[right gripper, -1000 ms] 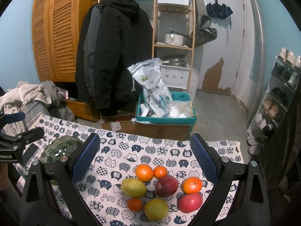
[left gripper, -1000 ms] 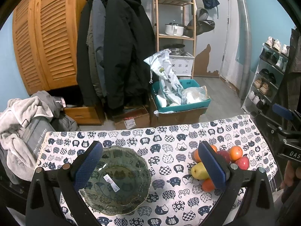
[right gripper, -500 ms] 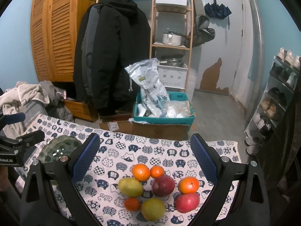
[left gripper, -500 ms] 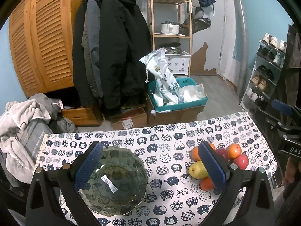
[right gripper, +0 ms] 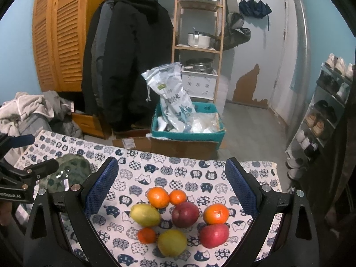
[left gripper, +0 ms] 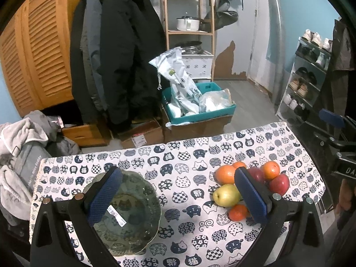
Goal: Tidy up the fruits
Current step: 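Grasp the green pear with the left tool while the right tool grasps a red apple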
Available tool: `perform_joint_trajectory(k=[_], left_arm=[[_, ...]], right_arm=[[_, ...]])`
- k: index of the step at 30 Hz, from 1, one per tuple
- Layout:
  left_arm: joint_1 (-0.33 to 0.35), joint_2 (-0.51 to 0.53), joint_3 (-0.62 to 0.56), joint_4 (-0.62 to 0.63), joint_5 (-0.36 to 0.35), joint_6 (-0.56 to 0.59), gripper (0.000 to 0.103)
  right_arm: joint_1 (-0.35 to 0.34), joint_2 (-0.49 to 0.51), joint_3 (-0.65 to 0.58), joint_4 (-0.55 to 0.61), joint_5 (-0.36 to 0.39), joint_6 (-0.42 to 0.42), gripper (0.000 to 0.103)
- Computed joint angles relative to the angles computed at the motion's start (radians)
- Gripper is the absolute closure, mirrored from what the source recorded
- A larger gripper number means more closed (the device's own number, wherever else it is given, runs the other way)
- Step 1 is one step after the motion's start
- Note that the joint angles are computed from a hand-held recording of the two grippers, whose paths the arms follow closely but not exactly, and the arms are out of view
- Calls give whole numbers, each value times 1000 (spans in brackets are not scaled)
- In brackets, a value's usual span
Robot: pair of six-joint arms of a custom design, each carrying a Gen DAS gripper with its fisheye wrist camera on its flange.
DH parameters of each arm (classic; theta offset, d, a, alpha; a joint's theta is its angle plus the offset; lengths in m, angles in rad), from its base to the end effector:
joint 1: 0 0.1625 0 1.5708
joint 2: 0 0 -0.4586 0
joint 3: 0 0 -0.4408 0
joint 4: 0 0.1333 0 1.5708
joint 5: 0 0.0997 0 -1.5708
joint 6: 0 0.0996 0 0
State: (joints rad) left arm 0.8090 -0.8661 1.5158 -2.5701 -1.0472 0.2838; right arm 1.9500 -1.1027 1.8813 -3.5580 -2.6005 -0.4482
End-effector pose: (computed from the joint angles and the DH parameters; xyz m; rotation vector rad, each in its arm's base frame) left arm -0.3999 -0.6845 0.1983 1.2135 2.3567 -0.6223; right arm 0.2681 -0.5434 0.3373 0.0795 -1.9239 1.2027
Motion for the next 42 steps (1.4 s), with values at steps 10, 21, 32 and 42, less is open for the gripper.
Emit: perform_joint_trajectory(k=[10,21,32,42], left_arm=[[-8,40,3,-17,-17,21,1],[-10,119,-23,50,-27,4,1],[-3,196,-48,115,5,-3,1],[12,250,-84,191,13,-44,1]], right_arm=[[-53,-73,69,-4,2,36,8],[-176,-178,179,198,10,255,8],[-299,-222,226,400,80,434,9],[-362,-227,232,527,144,519,9]])
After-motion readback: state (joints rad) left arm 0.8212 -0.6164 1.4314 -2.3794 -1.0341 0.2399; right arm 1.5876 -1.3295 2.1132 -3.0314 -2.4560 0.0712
